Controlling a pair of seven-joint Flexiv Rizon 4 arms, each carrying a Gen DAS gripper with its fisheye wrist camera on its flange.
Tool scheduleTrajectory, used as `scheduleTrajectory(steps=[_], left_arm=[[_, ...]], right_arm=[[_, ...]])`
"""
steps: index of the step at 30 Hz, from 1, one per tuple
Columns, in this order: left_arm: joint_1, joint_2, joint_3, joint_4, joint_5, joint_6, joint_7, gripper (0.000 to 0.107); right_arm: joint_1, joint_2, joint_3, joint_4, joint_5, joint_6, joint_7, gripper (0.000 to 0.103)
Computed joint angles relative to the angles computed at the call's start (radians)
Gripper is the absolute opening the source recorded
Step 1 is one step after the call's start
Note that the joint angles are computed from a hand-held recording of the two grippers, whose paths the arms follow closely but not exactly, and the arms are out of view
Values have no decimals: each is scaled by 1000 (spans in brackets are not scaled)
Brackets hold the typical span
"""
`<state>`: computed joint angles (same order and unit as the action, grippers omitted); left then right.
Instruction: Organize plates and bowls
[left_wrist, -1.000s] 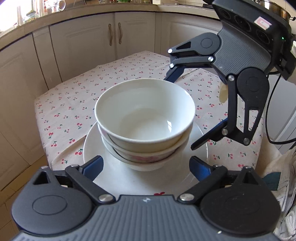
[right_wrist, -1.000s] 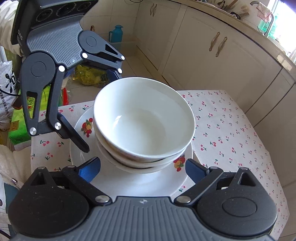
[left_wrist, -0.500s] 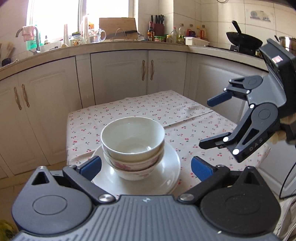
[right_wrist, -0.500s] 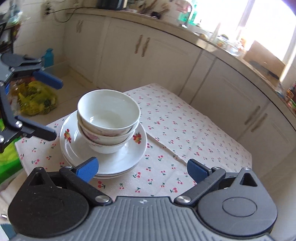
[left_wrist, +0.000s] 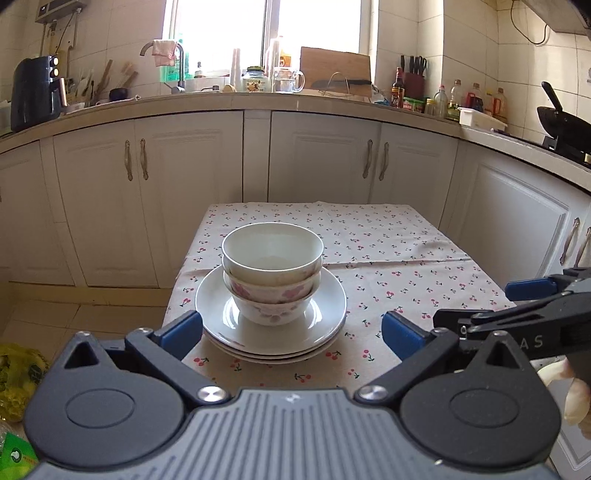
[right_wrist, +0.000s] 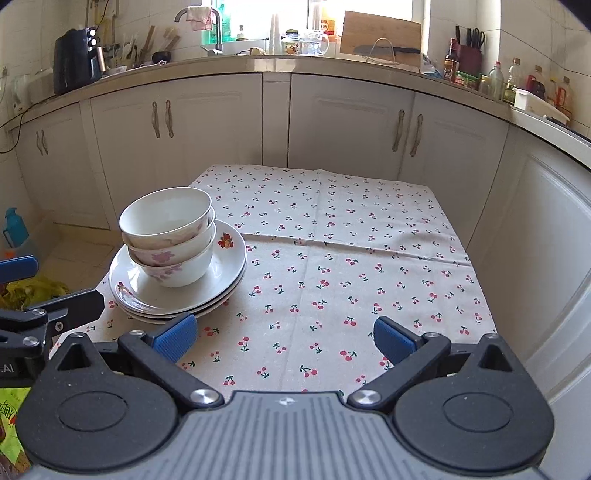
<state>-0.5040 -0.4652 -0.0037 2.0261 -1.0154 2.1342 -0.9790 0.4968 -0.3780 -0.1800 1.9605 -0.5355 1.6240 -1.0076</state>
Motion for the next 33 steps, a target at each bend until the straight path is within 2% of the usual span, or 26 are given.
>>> scheduleTrajectory(steps=[3,7,11,14,33], left_arm=[[-19,6,-6,2,-33,4,16,102],[-10,12,-16,14,5,20,-23,102],[-2,17,-24,22,24,26,-50,102],[-5,17,-23,25,28,34,-62,102],[13,31,-22,50,95,40,-131,102]], right_arm=[[42,19,-52,32,-12,27,28,103],[222,34,-269,87,-26,86,66,103],[336,34,-392,114,22,118,44,103],[369,31,-420,119,64,130,17,103],[483,25,-481,118,308,135,-174,103]])
